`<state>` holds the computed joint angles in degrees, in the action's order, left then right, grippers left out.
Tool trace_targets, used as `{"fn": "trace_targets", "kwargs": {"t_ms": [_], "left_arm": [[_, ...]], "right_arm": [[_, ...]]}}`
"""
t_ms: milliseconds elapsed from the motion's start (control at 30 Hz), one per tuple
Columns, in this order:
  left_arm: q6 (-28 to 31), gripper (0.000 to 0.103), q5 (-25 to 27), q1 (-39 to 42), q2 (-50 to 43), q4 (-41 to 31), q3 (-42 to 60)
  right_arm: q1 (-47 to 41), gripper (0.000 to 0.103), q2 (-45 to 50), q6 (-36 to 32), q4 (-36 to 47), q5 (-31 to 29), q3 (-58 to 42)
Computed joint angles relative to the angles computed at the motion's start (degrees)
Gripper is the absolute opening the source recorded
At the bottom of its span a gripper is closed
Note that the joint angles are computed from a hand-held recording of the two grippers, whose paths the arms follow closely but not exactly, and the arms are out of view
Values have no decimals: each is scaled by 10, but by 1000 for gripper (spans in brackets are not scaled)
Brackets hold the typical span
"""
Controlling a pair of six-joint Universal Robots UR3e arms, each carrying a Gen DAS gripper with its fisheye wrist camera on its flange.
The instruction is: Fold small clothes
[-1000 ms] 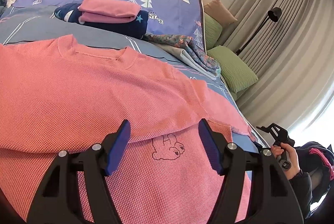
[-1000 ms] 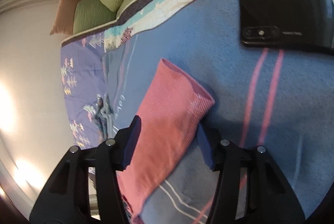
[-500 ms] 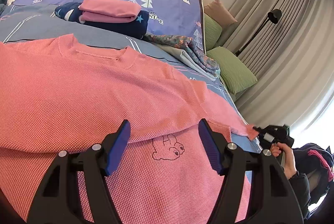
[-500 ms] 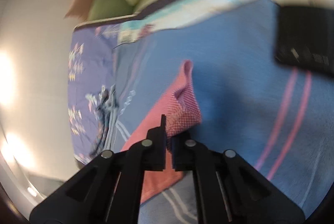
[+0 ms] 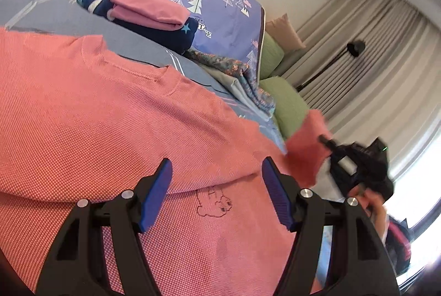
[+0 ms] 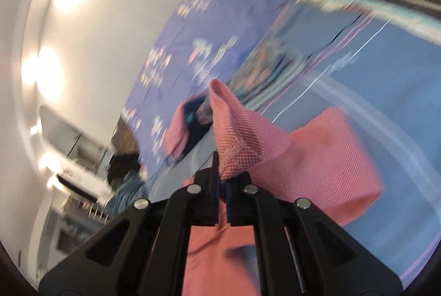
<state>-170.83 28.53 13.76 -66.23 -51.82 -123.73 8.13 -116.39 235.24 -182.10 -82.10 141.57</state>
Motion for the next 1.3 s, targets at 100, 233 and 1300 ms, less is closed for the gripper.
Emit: {"fn": "trace_targets", "kwargs": {"t_ms": [100, 233, 1300], "left_arm": [[25, 68, -47, 26, -12, -66, 2], [50, 68, -79, 43, -21, -116, 7], [94, 3, -53, 51, -89, -235, 71]], "right_arm": [[112, 3, 163, -8, -49, -49, -96], [196, 3, 323, -36, -40, -45, -235], [288, 64, 466, -160, -17, 11, -354]]}}
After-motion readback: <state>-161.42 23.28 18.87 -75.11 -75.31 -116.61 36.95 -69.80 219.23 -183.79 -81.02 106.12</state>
